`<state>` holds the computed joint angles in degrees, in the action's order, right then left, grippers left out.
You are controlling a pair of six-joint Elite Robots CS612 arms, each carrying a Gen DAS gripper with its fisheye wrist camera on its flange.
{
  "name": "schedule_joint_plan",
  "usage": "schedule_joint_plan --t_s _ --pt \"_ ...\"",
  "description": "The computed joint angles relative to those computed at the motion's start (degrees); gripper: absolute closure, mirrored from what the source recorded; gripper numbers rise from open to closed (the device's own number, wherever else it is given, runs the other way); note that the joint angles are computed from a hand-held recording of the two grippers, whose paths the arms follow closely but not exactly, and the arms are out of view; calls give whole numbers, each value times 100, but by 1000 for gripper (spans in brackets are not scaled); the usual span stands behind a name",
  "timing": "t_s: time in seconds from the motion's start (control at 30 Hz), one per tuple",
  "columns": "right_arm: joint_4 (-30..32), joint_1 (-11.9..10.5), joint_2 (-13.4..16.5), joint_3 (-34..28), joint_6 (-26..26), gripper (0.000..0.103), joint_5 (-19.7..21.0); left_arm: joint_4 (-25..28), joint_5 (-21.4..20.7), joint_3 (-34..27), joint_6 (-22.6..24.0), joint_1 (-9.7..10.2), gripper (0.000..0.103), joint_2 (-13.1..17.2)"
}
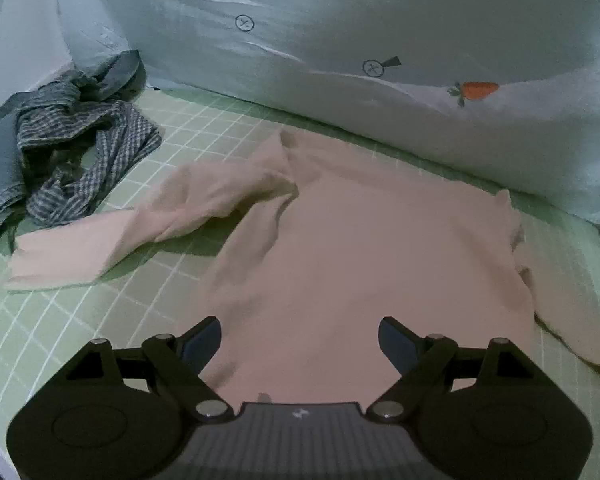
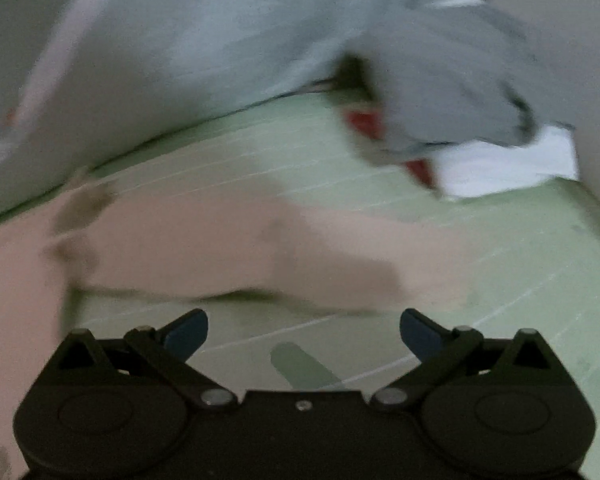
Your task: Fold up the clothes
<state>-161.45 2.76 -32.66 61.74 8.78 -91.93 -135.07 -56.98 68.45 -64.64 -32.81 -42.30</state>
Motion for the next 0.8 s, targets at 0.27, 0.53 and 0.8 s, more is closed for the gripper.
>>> schedule_joint_plan --t_s 0.27,0.53,0.8 --pt "307 -250 428 -624 525 32 -212 630 220 102 -454 -264 17 -165" --pt "-224 -222 241 -156 -94 99 -328 966 36 518 -967 -348 17 -447" --pt "-537 -234 -452 1039 203 99 -579 623 44 1048 -1033 -342 17 -714"
